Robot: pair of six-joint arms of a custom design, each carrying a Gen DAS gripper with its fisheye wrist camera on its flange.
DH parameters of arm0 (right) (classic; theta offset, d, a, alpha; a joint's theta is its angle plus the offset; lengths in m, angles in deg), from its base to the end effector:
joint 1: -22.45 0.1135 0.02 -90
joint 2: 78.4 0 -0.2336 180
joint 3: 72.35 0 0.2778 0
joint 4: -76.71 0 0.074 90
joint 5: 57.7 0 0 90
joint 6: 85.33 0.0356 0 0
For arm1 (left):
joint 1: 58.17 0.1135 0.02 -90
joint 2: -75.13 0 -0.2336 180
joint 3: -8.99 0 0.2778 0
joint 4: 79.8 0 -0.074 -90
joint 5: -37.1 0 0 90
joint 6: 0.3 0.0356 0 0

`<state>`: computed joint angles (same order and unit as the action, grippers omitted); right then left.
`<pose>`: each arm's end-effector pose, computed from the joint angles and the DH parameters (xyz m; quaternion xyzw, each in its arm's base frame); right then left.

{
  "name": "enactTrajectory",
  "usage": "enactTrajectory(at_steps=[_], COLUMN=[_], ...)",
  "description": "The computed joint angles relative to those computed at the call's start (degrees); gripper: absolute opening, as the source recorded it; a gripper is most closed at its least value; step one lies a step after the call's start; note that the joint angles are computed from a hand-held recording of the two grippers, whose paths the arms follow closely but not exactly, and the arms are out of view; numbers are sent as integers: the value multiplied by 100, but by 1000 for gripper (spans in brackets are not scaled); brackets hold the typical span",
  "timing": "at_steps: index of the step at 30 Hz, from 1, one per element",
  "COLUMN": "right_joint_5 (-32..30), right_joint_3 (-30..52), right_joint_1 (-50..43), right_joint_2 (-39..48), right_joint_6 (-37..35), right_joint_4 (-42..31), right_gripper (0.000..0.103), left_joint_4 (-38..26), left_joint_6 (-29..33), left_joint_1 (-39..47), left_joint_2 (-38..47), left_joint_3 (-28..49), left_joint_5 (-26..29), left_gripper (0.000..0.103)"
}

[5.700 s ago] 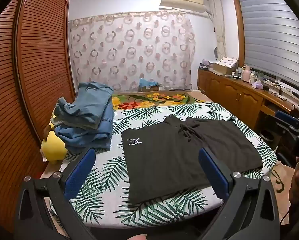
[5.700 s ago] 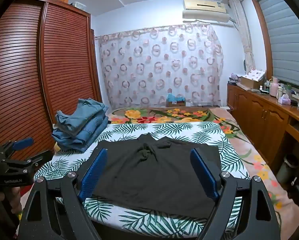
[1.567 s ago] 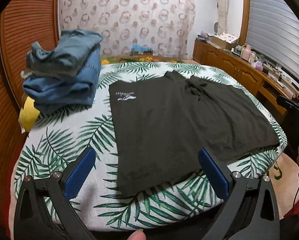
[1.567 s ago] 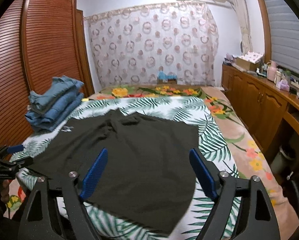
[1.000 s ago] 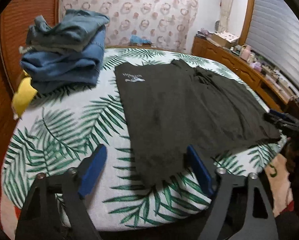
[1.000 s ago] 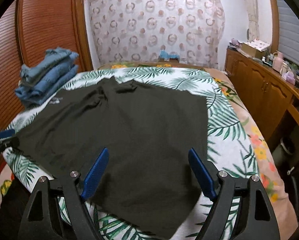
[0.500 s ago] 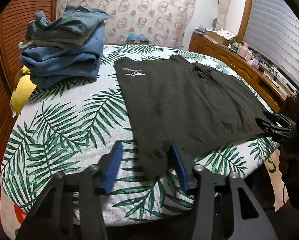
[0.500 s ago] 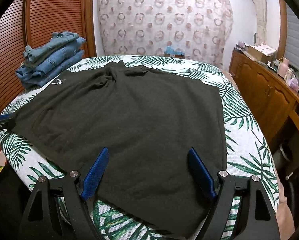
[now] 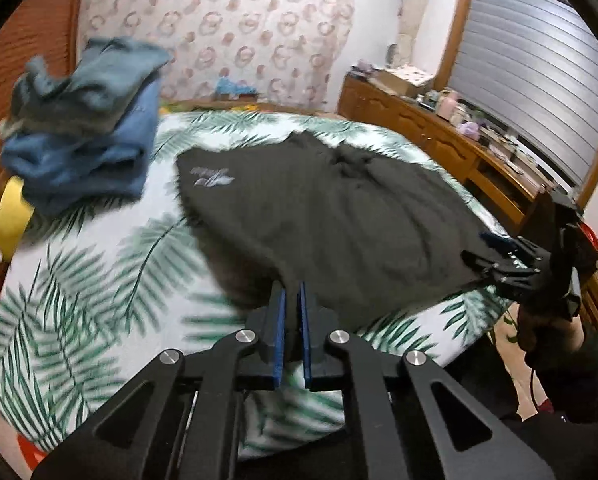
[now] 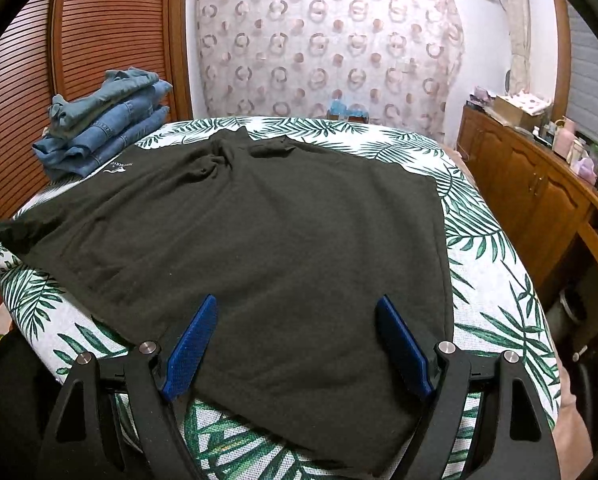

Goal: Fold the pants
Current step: 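Close the left gripper on the black garment's edge, then lift the garment edge with the left gripper and fold it over the garment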

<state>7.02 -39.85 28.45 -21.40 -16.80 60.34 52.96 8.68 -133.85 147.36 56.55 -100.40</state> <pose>0.2230 0.0387 0.1247 -0.2991 0.8405 0.1426 0.4287 0.0827 -0.2179 0.1268 -0.1054 0.9000 -0.0606 0.4186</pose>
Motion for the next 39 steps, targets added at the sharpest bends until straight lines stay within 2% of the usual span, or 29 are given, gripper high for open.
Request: enactTrajectory(at_steps=[5, 10, 18, 24, 30, 34, 39], right_joint_5=[26, -139, -525, -666, -825, -949, -1121], right_joint_3=[175, 351, 594, 554, 634, 603, 561], right_joint_1=[48, -149, -595, -800, -1014, -1150, -1350], right_joint_2=[115, 270, 465, 280, 359, 327, 311], right_joint_6=[-7, -3, -84, -159, -248, -268, -376], right_joint_4=[-129, -290, -441, -540, -561, -596, -623], right_gripper=[83, 83, 81, 81, 81, 81, 81], left_joint_4=[297, 759, 1380, 1501, 1477, 1449, 1501], left_joint_6=[1094, 2083, 3006, 3551, 4125, 4349, 4418], left_joint_1=[333, 745, 1176, 1310, 1365, 1444, 1496], left_joint_2=[1, 195, 721, 1177, 1996, 2396, 2646], left_joint_3=[409, 715, 1214, 1897, 2912, 3419, 3697], left_joint_5=[13, 319, 738, 889, 1040, 1243, 1380], left_gripper=[6, 5, 5, 5, 5, 5, 5])
